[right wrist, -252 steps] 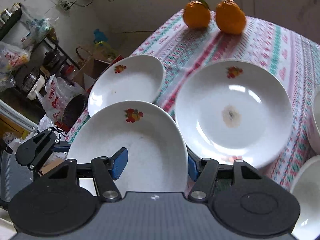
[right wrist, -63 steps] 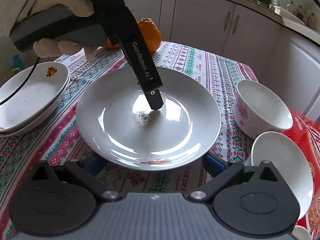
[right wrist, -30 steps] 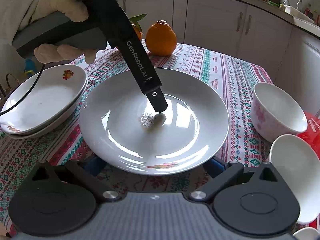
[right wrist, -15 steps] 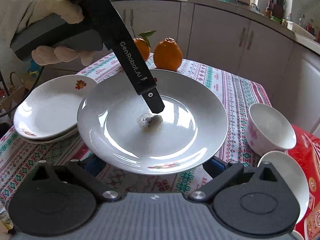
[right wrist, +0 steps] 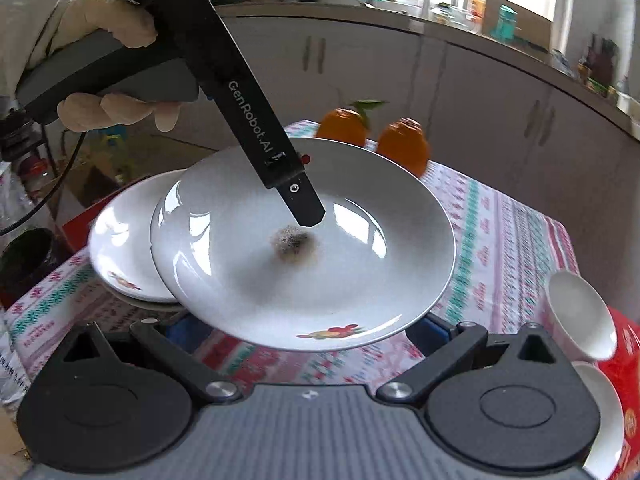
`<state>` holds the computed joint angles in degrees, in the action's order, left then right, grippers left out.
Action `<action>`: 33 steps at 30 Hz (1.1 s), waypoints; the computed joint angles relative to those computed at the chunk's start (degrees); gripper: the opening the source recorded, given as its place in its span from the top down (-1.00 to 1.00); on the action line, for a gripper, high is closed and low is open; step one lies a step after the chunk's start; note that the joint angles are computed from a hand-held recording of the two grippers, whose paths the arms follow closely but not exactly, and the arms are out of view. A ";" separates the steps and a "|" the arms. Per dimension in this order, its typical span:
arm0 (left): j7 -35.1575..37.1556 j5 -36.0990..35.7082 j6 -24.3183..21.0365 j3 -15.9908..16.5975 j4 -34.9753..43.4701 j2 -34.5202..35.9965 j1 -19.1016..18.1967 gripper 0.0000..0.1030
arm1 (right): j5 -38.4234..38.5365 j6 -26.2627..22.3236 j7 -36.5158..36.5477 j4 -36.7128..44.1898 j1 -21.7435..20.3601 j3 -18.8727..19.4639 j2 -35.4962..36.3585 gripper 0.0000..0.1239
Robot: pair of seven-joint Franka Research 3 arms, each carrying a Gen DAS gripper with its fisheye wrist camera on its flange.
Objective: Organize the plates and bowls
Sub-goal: 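Lift and carry the stained plate with the left tool toward the plate stack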
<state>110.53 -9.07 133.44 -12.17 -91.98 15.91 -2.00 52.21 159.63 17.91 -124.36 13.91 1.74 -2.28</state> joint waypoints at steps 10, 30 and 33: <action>-2.00 -2.61 3.95 2.05 -10.46 -6.97 1.84 -0.50 | -1.02 -3.75 -1.64 1.07 1.37 1.35 0.55 -0.66; 1.11 -8.67 6.34 2.90 -15.52 -7.91 3.28 -0.50 | -8.01 -4.69 4.10 2.33 2.08 2.31 2.38 -0.66; 1.12 -8.57 6.26 2.86 -15.39 -7.63 3.28 -0.50 | -8.34 -4.82 4.64 2.33 2.06 2.31 2.45 -0.66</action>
<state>111.65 -17.63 139.70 -9.31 -107.37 8.28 1.28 43.86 154.81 22.55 -122.02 15.97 4.05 0.17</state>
